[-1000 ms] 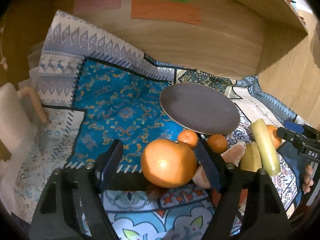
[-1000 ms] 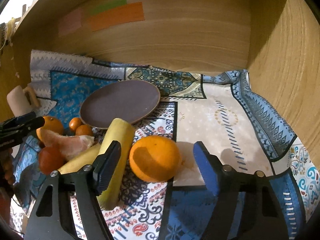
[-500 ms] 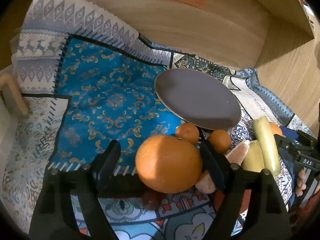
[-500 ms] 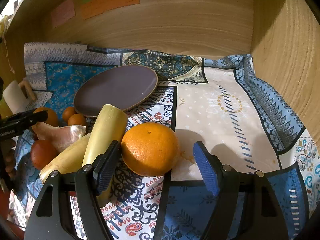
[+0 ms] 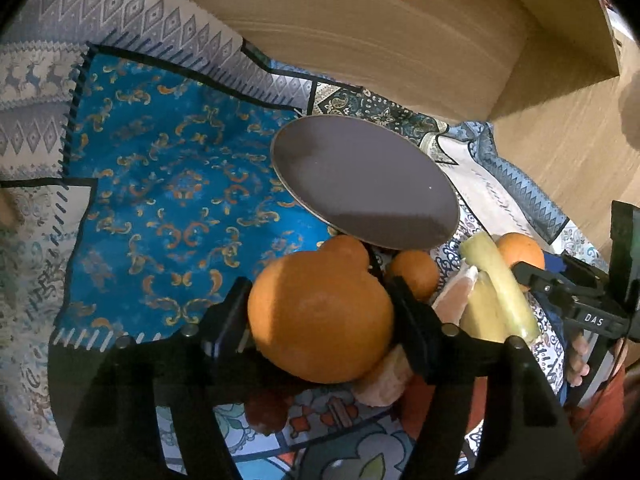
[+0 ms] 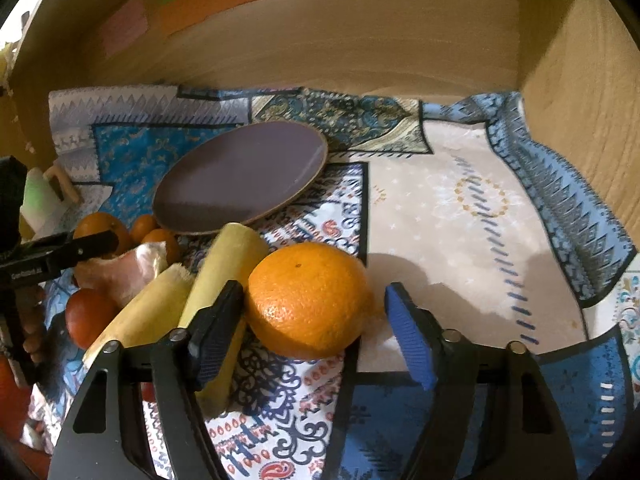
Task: Organize fruits
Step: 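Grasp the large orange with the left tool while the right tool grasps the other orange, then carry the orange onto the dark plate with the left tool while the right tool places its orange beside it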
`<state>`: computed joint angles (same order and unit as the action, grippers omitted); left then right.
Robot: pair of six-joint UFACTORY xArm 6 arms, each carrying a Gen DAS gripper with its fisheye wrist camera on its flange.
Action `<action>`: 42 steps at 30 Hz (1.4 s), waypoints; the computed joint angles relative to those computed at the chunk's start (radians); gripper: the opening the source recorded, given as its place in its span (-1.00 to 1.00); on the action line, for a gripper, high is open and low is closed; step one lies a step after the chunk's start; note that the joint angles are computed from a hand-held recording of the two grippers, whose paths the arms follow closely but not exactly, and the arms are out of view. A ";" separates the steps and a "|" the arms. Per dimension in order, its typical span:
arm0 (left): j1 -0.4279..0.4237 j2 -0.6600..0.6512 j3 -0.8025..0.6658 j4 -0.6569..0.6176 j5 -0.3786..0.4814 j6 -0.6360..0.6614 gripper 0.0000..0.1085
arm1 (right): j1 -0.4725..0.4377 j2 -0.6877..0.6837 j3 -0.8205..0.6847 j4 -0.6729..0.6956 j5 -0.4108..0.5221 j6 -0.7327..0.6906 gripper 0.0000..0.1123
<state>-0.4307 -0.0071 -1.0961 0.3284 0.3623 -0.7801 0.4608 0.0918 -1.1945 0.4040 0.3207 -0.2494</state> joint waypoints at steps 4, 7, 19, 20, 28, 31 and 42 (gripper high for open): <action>0.002 -0.019 0.005 0.127 0.042 -0.099 0.25 | 0.003 -0.004 0.005 -0.014 -0.005 0.006 0.12; 0.002 -0.038 0.012 0.217 0.083 -0.159 0.25 | 0.003 -0.003 -0.004 -0.027 0.013 0.008 0.11; 0.031 -0.086 0.061 0.345 0.085 -0.291 0.25 | -0.021 0.038 -0.068 0.112 0.086 -0.085 0.23; 0.031 -0.087 0.061 0.349 0.085 -0.295 0.25 | -0.018 0.035 -0.066 0.121 0.084 -0.094 0.12; 0.021 -0.102 0.051 0.396 0.084 -0.329 0.25 | -0.008 0.020 -0.040 -0.058 0.025 0.048 0.10; 0.017 -0.106 0.037 0.425 0.088 -0.345 0.25 | -0.010 0.008 -0.038 -0.089 0.009 0.077 0.10; 0.003 -0.087 -0.056 0.531 0.090 -0.387 0.25 | 0.000 -0.011 -0.087 -0.141 -0.081 0.093 0.10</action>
<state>-0.4278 -0.0944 -1.1524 0.8590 0.4524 -1.1673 0.4605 0.0811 -1.2815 0.2626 0.2399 -0.1561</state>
